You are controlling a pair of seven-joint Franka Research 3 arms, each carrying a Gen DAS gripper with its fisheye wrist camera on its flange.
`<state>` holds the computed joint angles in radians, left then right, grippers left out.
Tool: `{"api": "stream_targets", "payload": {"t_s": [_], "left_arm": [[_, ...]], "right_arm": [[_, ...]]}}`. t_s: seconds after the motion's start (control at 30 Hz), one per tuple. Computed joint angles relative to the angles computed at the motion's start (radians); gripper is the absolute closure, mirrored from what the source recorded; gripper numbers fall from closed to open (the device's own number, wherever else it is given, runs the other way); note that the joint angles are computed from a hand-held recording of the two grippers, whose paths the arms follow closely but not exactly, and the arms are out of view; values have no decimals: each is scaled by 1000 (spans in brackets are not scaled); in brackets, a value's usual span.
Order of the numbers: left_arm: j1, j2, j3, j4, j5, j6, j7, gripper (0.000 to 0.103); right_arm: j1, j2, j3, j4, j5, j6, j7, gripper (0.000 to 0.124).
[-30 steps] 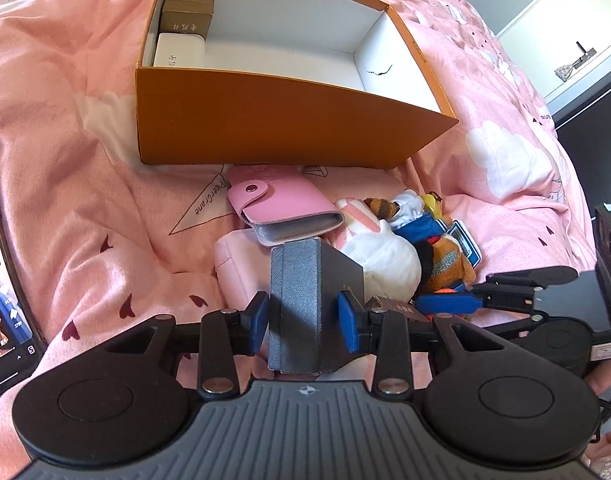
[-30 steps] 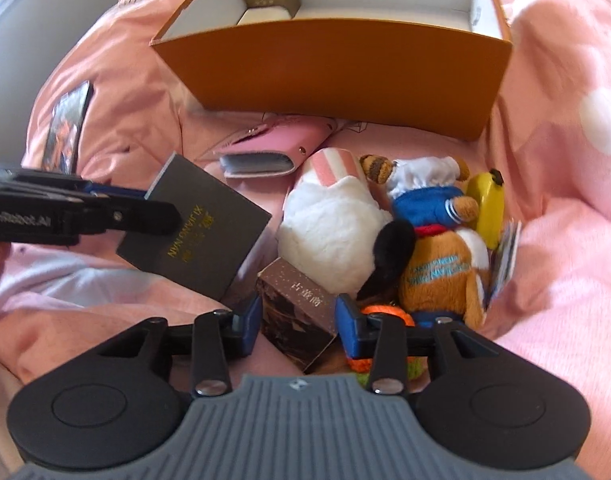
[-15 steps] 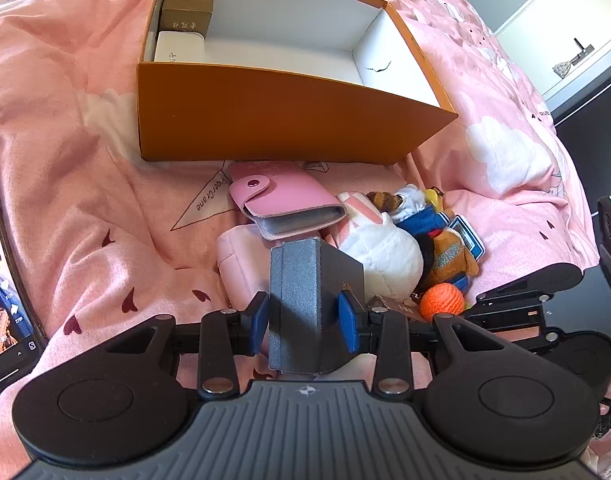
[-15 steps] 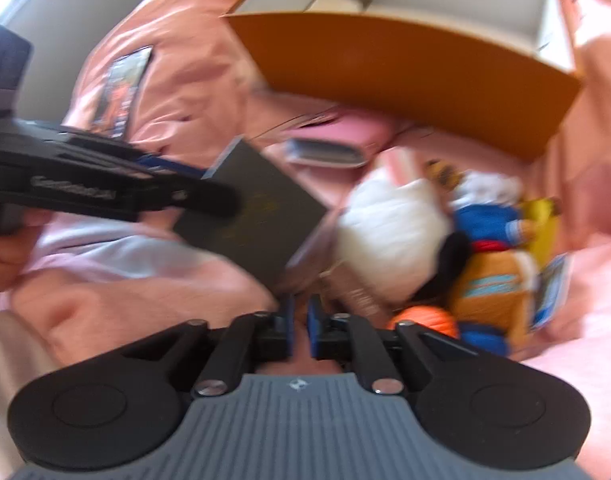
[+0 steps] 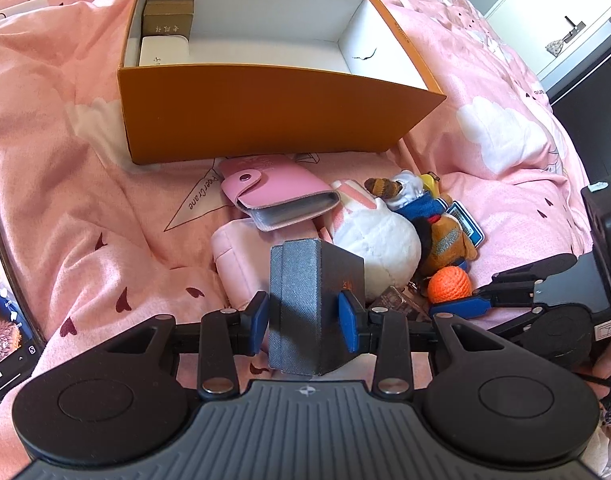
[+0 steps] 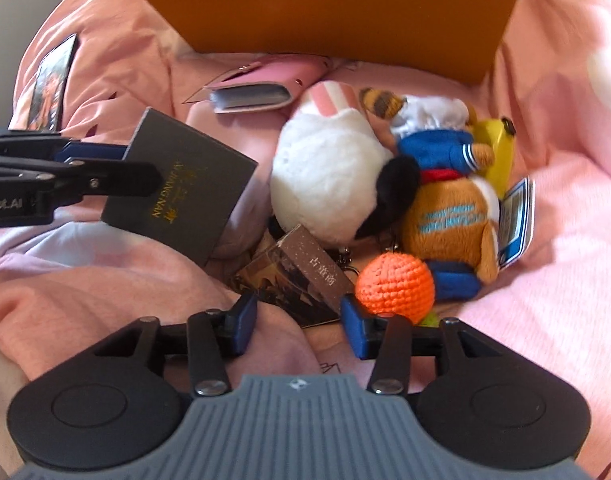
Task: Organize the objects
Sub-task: 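Lift the dark grey book with the left tool while the right tool reaches the small brown box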
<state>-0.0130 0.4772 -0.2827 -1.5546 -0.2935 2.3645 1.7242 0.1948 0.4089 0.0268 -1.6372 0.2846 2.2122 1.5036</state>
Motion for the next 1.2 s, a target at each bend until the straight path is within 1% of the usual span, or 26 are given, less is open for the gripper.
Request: {"api": "stream_targets", "payload": {"t_s": [0.07,0.13,0.2,0.27,0.3,0.33,0.4,0.43,0.57,0.67,0.73,0.8,0.87,1.0,1.13,1.2], "left_arm": [[-1,-3,0,-3,4,2,1,61],[-2,-7,1,-9,7,6,4,61],[-3,-10,0,-12,9,9,8,61],[-5,-12,1,-15,12,12,8,61],[-5,-11,1,-15,13,14,9,61],[-6,-11,1,-16,14,15,11,61],[-5,-10,2,-15,15,15,11,61],[-5,-10,1,-15,14,15,11,61],[-8,-1,2,-2,18,7,4,61],[-9,3,2,3,22,5,3,61],[-9,5,2,4,25,5,4,61],[-9,5,2,3,27,6,4,61],[-9,5,1,2,27,8,4,61],[-8,2,0,-1,26,9,7,61],[-7,1,0,-2,23,9,6,61],[-7,1,0,-2,22,8,6,61]], "right_arm": [[14,6,-6,-2,-29,16,13,70],[30,15,-8,16,-76,13,-9,69],[43,16,-7,29,-132,19,-73,69],[44,30,-5,60,-160,7,-135,69],[38,48,-1,90,-158,-15,-168,69],[27,74,7,131,-141,-55,-205,68],[1,129,20,214,-91,-133,-253,69],[-12,145,26,238,-65,-154,-282,70],[-40,196,33,301,-2,-191,-362,70],[-41,191,29,294,11,-192,-395,71],[-28,171,20,267,-11,-179,-418,85],[-23,156,16,265,-28,-199,-438,92],[-31,153,19,281,-17,-238,-461,94],[-14,225,-3,380,-65,-315,-429,92],[-23,326,7,544,-62,-437,-435,80],[-17,359,7,592,-70,-465,-437,77]]}}
